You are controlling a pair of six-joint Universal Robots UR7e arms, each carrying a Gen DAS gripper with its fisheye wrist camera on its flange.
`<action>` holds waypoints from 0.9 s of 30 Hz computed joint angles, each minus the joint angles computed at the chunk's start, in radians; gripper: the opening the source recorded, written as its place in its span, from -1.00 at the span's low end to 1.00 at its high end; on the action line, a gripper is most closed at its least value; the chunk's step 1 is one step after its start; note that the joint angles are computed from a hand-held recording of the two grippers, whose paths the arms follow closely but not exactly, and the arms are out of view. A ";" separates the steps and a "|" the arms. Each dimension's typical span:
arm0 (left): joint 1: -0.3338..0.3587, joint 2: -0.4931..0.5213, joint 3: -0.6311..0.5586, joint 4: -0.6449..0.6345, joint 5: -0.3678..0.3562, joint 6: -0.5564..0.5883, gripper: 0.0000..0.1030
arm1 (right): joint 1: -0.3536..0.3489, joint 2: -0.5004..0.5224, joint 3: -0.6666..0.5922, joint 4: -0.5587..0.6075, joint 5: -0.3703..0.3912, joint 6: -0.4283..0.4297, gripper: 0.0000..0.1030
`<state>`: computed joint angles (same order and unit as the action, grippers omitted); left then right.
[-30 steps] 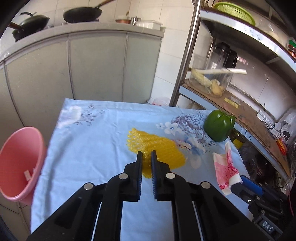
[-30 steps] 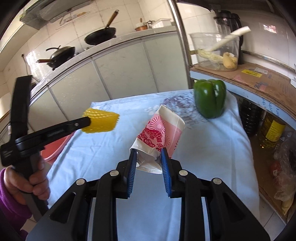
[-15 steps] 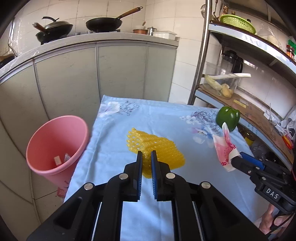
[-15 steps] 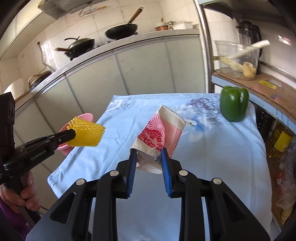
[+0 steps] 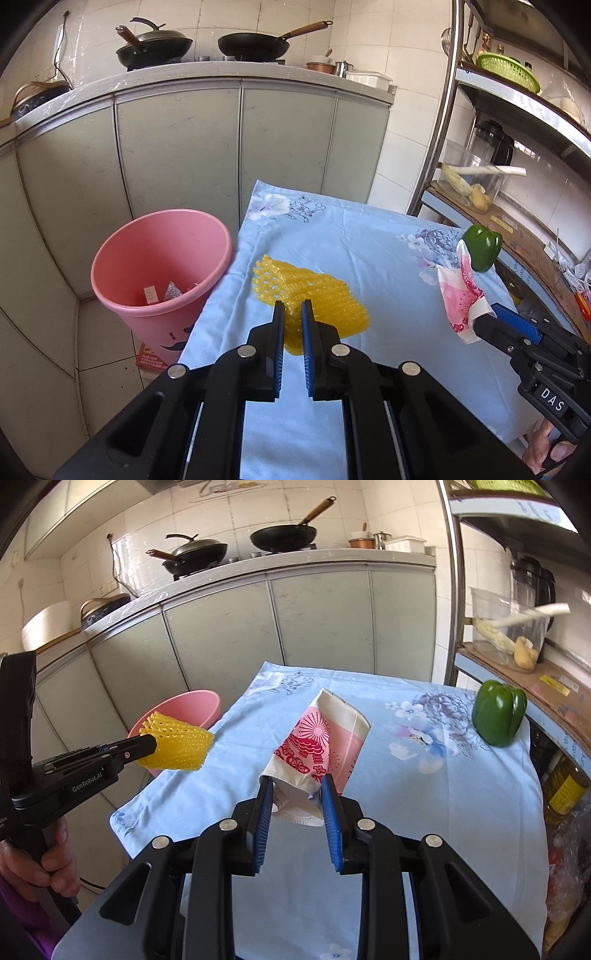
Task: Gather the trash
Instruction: 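Carry the yellow net and paper bag over the pink bucket with both tools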
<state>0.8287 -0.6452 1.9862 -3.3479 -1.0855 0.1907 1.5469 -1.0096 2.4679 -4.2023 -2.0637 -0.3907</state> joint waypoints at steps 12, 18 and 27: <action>0.001 -0.057 0.066 -0.084 -0.001 0.002 -0.84 | 0.097 0.051 -0.047 -0.014 -0.073 -0.044 -0.47; 0.000 -0.073 0.084 -0.108 0.003 0.000 -0.84 | 0.132 0.077 -0.068 -0.024 -0.096 -0.071 -0.47; 0.000 -0.090 0.104 -0.140 0.003 -0.005 -0.84 | 0.156 0.089 -0.090 -0.029 -0.110 -0.098 -0.47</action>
